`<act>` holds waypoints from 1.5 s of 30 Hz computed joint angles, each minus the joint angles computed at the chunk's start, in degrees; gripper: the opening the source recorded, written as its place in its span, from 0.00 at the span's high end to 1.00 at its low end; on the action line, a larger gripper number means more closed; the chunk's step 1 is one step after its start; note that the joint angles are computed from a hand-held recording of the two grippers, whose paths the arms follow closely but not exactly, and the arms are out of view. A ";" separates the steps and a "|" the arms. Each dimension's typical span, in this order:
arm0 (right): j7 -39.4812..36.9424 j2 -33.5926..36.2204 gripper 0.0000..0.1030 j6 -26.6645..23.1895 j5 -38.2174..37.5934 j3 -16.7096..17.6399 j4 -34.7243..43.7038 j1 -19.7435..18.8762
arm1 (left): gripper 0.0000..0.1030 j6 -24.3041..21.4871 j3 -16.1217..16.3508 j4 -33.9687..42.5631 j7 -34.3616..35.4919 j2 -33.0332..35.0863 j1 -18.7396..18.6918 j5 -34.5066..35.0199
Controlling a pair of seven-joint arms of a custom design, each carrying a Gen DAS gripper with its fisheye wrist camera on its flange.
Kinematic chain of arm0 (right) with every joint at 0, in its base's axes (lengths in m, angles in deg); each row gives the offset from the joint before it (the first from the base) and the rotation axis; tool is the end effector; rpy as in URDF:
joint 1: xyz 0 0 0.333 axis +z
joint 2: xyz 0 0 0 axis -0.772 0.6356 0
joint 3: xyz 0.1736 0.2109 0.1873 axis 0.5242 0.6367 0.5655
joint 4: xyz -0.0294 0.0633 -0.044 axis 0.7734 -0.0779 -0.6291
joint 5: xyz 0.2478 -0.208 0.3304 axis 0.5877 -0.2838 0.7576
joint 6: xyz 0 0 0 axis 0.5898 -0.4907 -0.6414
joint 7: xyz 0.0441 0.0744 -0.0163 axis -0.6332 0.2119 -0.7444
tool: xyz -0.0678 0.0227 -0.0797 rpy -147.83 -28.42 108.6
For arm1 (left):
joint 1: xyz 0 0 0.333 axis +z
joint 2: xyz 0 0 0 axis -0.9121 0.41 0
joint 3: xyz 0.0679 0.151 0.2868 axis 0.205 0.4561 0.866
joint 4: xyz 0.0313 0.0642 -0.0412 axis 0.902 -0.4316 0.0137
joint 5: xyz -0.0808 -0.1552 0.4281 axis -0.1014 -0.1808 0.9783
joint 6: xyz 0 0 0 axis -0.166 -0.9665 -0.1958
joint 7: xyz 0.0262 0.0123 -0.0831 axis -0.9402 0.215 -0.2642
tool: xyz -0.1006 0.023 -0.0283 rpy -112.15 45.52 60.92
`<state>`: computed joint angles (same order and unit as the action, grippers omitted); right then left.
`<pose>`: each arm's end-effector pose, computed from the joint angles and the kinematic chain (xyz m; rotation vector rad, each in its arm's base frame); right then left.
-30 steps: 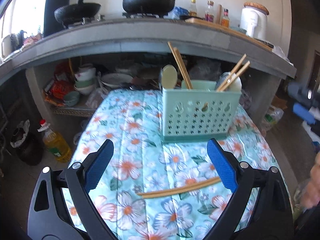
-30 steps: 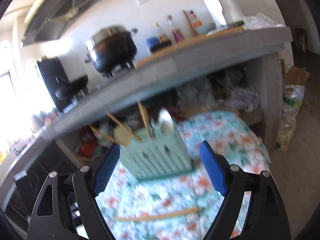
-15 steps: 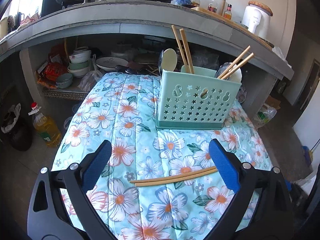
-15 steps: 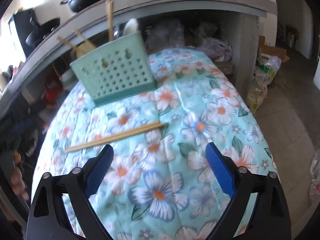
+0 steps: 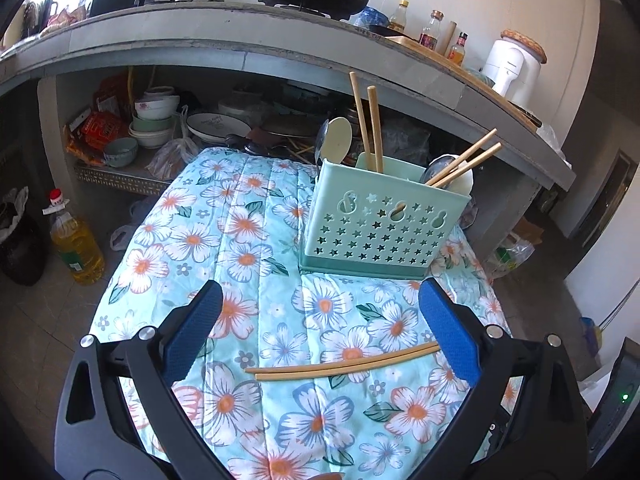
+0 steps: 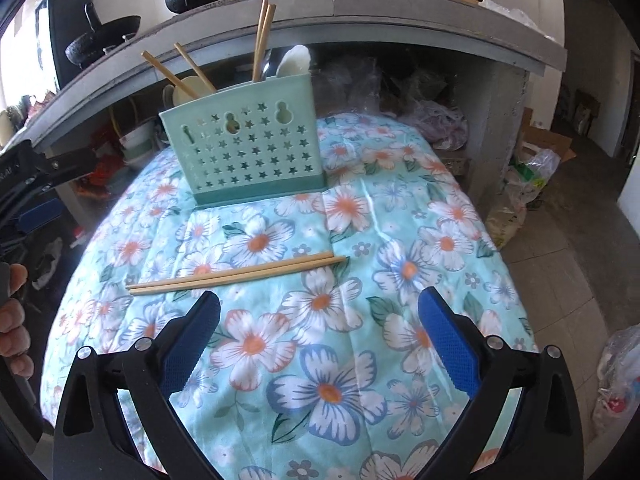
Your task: Organize utensils
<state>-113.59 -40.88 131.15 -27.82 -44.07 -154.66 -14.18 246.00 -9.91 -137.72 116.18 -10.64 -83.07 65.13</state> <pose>0.5647 0.4637 0.4586 -1.3463 2.1079 -0.8458 0.6908 -0.3443 0.5071 -1.5969 2.0275 -1.2303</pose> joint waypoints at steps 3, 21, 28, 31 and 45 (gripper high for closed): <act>-0.70 0.48 0.06 -1.20 -0.05 0.01 0.71 0.21 | 0.08 -0.21 1.03 0.18 -1.14 0.05 -0.77 1.36; -4.46 2.92 0.06 -8.40 -1.92 -0.50 4.99 2.48 | 0.08 -0.37 -0.24 0.10 -0.72 -0.04 0.57 0.08; -4.63 3.12 0.06 -8.08 -2.09 -0.72 5.22 2.69 | 0.08 -0.20 0.71 -0.23 -1.89 -0.30 -0.09 0.69; -4.45 3.09 0.06 -8.05 -2.28 -0.79 5.22 2.74 | 0.08 0.00 0.03 -0.37 -1.44 -0.40 0.56 0.01; -4.11 2.72 0.06 -7.58 -2.54 -0.76 4.71 2.55 | 0.08 -0.31 -6.47 0.02 10.66 0.07 5.69 -11.78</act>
<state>-117.70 -38.16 123.57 -30.37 -44.83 -149.94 -11.62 245.70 -16.39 -137.69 126.84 -10.57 -77.38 53.35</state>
